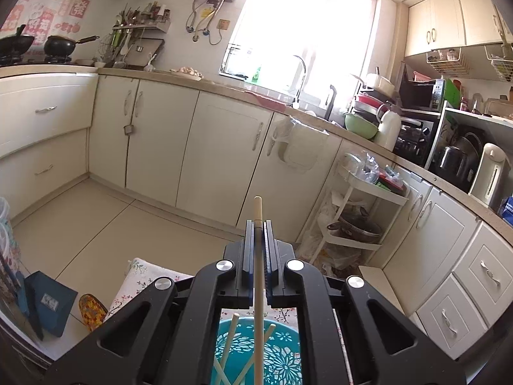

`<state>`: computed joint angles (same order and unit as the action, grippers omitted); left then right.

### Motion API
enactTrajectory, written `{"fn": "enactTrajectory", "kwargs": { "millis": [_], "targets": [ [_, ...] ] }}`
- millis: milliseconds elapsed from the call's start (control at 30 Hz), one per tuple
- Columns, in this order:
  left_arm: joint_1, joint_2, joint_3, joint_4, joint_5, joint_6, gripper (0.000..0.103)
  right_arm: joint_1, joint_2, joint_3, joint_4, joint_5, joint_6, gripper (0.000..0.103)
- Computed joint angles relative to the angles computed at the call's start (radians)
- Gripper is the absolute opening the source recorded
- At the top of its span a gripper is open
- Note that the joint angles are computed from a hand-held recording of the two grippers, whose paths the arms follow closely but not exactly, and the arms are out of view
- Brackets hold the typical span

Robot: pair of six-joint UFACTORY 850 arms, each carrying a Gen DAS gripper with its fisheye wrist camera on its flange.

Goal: Organize utensils
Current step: 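Lift the chopstick with the left gripper and drop it into the teal basket, then close the right gripper on a single chopstick beside the bundle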

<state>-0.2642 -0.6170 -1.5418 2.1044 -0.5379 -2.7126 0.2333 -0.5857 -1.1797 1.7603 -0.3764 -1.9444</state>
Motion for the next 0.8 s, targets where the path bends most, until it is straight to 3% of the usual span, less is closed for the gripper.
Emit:
{"fn": "enactTrajectory", "kwargs": {
  "millis": [100, 233, 567, 700, 800],
  "targets": [
    [-0.010, 0.006, 0.011, -0.003, -0.036, 0.023, 0.005, -0.002, -0.001, -0.001, -0.006, -0.007, 0.008, 0.032],
    [-0.014, 0.009, 0.009, -0.028, -0.024, 0.076, 0.005, -0.001, 0.001, 0.001, -0.004, -0.006, 0.004, 0.032],
    [-0.014, 0.061, 0.075, -0.164, 0.065, 0.265, 0.009, -0.003, 0.001, 0.002, -0.008, -0.013, 0.012, 0.032],
    [-0.017, 0.139, 0.200, -0.162, 0.030, 0.202, 0.029, -0.024, -0.012, -0.012, -0.068, -0.069, 0.095, 0.032],
    [-0.029, 0.210, 0.328, -0.147, -0.042, 0.127, 0.045, -0.037, -0.020, -0.022, -0.096, -0.104, 0.148, 0.032]
  ]
}}
